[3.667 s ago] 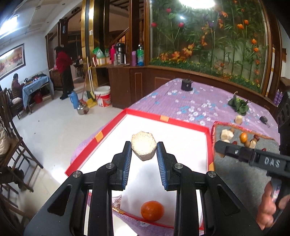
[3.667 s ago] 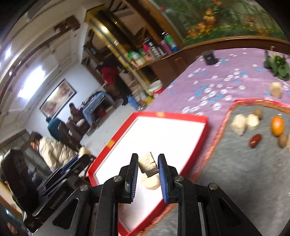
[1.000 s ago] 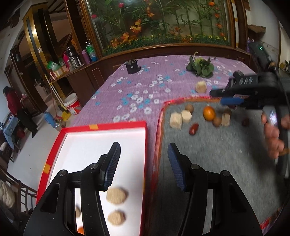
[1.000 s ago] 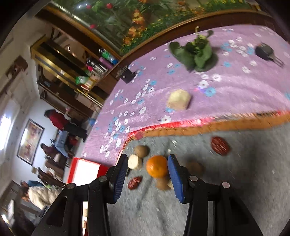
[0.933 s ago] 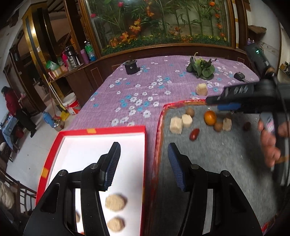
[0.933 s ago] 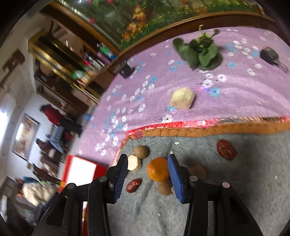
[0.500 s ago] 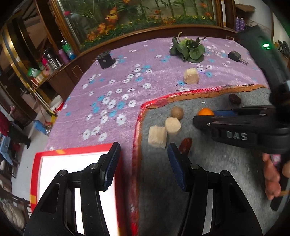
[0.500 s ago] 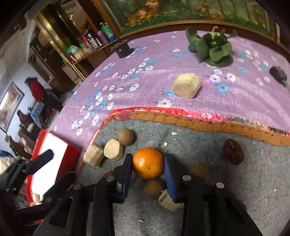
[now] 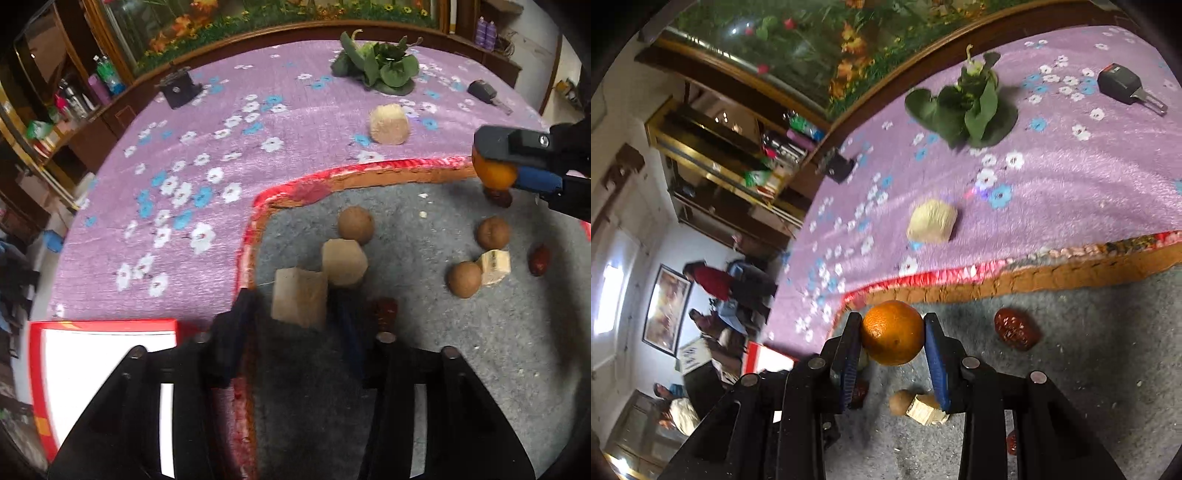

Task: Organize fruits
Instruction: 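Grasp an orange with the right gripper while the left gripper grasps a square rice cake, then carry the orange and cake over the red tray and open both grippers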

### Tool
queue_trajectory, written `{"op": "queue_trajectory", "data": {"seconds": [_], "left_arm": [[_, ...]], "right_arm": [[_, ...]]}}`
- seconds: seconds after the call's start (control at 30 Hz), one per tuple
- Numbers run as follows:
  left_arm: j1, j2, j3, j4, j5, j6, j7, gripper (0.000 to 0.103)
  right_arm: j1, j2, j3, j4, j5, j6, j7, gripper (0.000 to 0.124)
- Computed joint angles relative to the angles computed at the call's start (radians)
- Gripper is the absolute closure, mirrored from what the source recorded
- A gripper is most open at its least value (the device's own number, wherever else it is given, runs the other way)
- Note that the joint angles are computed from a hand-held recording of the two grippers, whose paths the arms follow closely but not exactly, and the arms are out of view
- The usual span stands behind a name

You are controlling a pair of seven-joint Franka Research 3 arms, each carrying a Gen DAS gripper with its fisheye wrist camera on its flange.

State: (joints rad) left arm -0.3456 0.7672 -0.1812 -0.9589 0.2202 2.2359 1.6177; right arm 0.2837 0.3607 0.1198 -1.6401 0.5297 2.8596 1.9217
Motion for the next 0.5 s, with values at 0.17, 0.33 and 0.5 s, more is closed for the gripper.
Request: {"op": "queue_trajectory", "data": {"seconds": [0.17,0.33,0.5], "left_arm": [[-0.002,-0.027,0.000,-0.048,0.006,0.029,0.002,0.077],[0.019,-0.112,-0.008,-0.186,-0.002,0.120,-0.052,0.077],[0.079,-0.314,-0.048,-0.482,-0.035,0.329,-0.074,0.077]], "right_arm": [[-0.113,-0.056,0.128,-0.064,0.273,0.095,-0.236,0.091],[-0.143,-0.087,0.160,-0.078,0.508,0.135,-0.422,0.091],[-0.158,-0.109,0.181,-0.069,0.756,0.122,-0.638,0.091]]}}
